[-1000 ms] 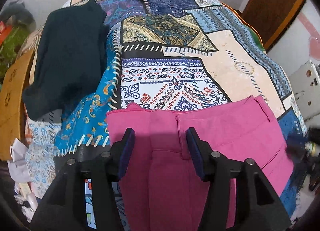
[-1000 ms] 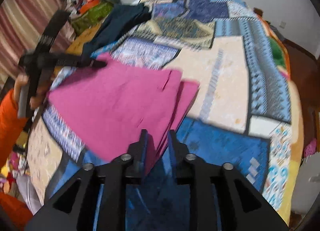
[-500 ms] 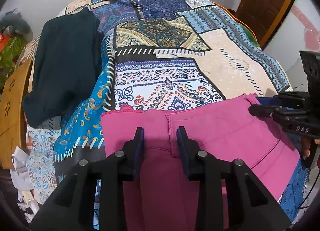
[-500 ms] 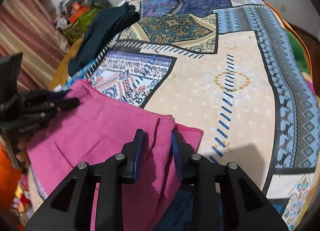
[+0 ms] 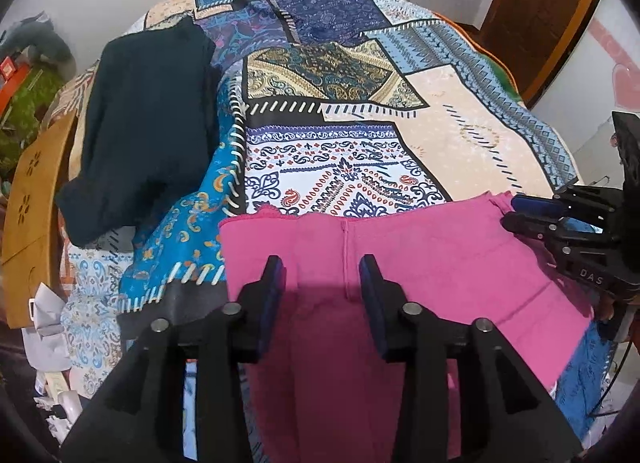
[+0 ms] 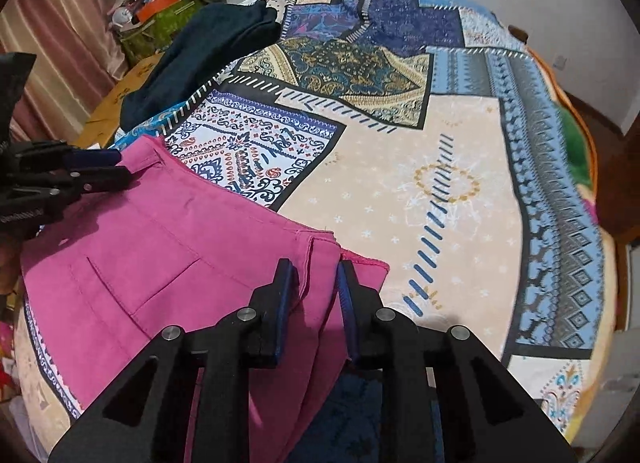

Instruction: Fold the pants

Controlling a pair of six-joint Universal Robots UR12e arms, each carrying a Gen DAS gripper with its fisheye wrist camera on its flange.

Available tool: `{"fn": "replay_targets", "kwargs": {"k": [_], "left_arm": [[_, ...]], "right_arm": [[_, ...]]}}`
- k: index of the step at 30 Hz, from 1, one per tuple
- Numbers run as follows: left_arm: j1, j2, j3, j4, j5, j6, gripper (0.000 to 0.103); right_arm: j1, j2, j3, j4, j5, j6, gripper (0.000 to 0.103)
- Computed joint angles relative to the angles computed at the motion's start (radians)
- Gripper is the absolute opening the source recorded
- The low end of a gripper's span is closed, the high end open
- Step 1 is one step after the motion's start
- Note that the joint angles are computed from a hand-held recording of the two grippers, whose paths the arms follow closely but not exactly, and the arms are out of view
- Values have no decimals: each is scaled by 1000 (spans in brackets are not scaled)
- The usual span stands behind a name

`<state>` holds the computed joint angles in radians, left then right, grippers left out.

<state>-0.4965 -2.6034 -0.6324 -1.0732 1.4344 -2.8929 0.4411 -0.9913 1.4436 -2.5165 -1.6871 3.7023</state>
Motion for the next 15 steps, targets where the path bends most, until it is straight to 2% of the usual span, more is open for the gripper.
{"fn": "replay_targets", "kwargs": {"k": [2, 4, 6, 8, 10, 12, 15], "left_arm": [[0, 14, -26, 17, 14, 6, 52], [-1, 27, -50, 27, 42, 10, 65], [0, 39, -75, 38, 55, 8, 71], [6, 55, -109, 59, 53, -3, 78], [12, 71, -140, 74, 48, -22, 87], [22, 80, -155, 64, 16, -41, 88], [37, 86, -164, 30, -51, -77, 88]], "right_arm": [[3, -4, 0, 3, -2, 1, 25], [6, -10, 5, 1, 1, 3, 35], [14, -17, 11, 4, -4, 0, 45], [27, -20, 11, 14, -32, -17, 47], [38, -24, 14, 25, -61, -22, 56], [47, -31, 23, 28, -92, -7, 63], [43, -45, 44, 18, -61, 32, 64]]}}
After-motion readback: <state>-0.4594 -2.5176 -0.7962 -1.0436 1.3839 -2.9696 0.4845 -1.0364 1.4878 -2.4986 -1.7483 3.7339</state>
